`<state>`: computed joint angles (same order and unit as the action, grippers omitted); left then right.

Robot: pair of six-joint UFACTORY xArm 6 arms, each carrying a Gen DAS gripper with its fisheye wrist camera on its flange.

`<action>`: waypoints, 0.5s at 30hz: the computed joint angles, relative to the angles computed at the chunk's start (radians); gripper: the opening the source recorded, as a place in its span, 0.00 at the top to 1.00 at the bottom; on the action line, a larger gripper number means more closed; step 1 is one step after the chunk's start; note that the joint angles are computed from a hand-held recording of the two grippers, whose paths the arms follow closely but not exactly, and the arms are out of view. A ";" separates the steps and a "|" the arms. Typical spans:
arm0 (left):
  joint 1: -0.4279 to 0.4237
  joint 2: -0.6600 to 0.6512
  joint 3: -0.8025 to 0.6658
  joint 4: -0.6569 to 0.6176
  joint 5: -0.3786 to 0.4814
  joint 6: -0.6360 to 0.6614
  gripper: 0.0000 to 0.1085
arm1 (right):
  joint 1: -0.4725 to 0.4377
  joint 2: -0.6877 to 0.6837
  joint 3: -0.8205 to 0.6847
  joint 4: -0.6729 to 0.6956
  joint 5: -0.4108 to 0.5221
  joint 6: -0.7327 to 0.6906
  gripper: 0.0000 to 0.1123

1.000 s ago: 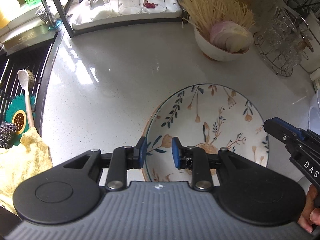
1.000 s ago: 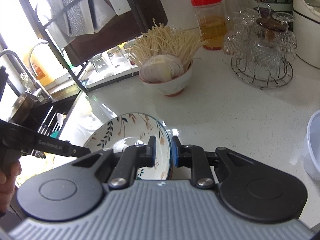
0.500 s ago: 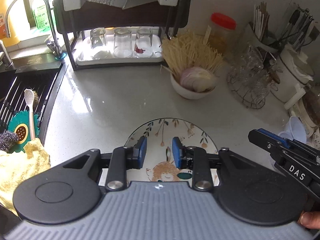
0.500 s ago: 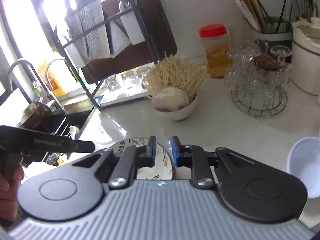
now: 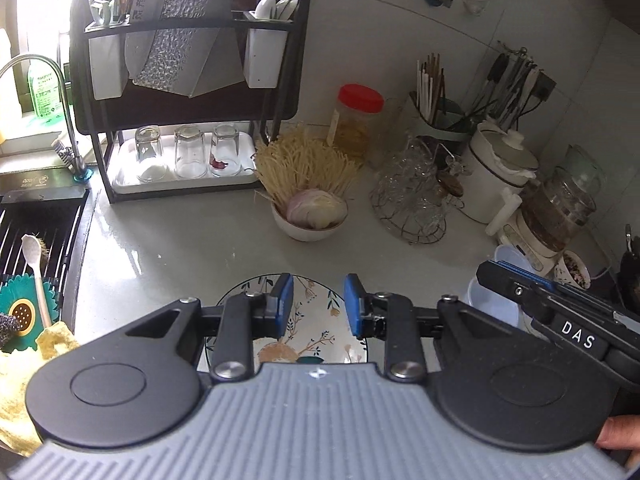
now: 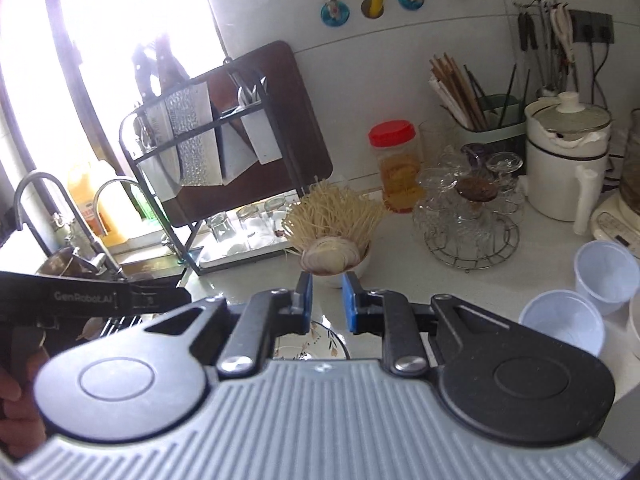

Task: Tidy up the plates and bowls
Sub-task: 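Move the left gripper away from the plates toward the light blue bowl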

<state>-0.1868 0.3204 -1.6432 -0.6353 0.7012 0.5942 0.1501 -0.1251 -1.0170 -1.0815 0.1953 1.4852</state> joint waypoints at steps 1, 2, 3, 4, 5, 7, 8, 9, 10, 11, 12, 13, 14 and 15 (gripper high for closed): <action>0.003 -0.014 0.015 -0.015 0.002 0.024 0.70 | 0.014 -0.017 0.007 -0.038 0.029 0.041 0.82; 0.005 -0.029 0.033 -0.028 0.000 0.048 0.70 | 0.029 -0.029 0.011 -0.068 0.060 0.074 0.82; 0.009 -0.046 0.054 -0.047 -0.001 0.076 0.70 | 0.046 -0.040 0.016 -0.092 0.094 0.103 0.82; 0.014 -0.057 0.066 -0.066 0.005 0.093 0.70 | 0.061 -0.051 0.026 -0.088 0.126 0.115 0.82; 0.022 -0.068 0.076 -0.086 0.023 0.110 0.70 | 0.072 -0.058 0.033 -0.074 0.145 0.120 0.82; 0.034 -0.088 0.098 -0.122 0.045 0.159 0.70 | 0.091 -0.073 0.047 -0.057 0.170 0.135 0.82; 0.037 -0.096 0.107 -0.136 0.049 0.181 0.70 | 0.103 -0.081 0.052 -0.065 0.187 0.149 0.82; 0.041 -0.099 0.112 -0.145 0.056 0.195 0.70 | 0.115 -0.088 0.056 -0.070 0.207 0.155 0.82; 0.045 -0.104 0.118 -0.159 0.065 0.207 0.70 | 0.130 -0.095 0.057 -0.066 0.229 0.151 0.82; 0.047 -0.107 0.122 -0.170 0.074 0.215 0.70 | 0.137 -0.102 0.063 -0.059 0.238 0.147 0.82; 0.047 -0.110 0.127 -0.171 0.080 0.215 0.70 | 0.142 -0.111 0.069 -0.050 0.243 0.144 0.82; 0.046 -0.113 0.130 -0.172 0.085 0.213 0.70 | 0.144 -0.120 0.076 -0.038 0.246 0.139 0.82; 0.046 -0.117 0.135 -0.181 0.094 0.216 0.70 | 0.145 -0.129 0.082 -0.029 0.248 0.138 0.82; 0.045 -0.119 0.136 -0.190 0.105 0.218 0.70 | 0.147 -0.135 0.085 -0.030 0.252 0.144 0.82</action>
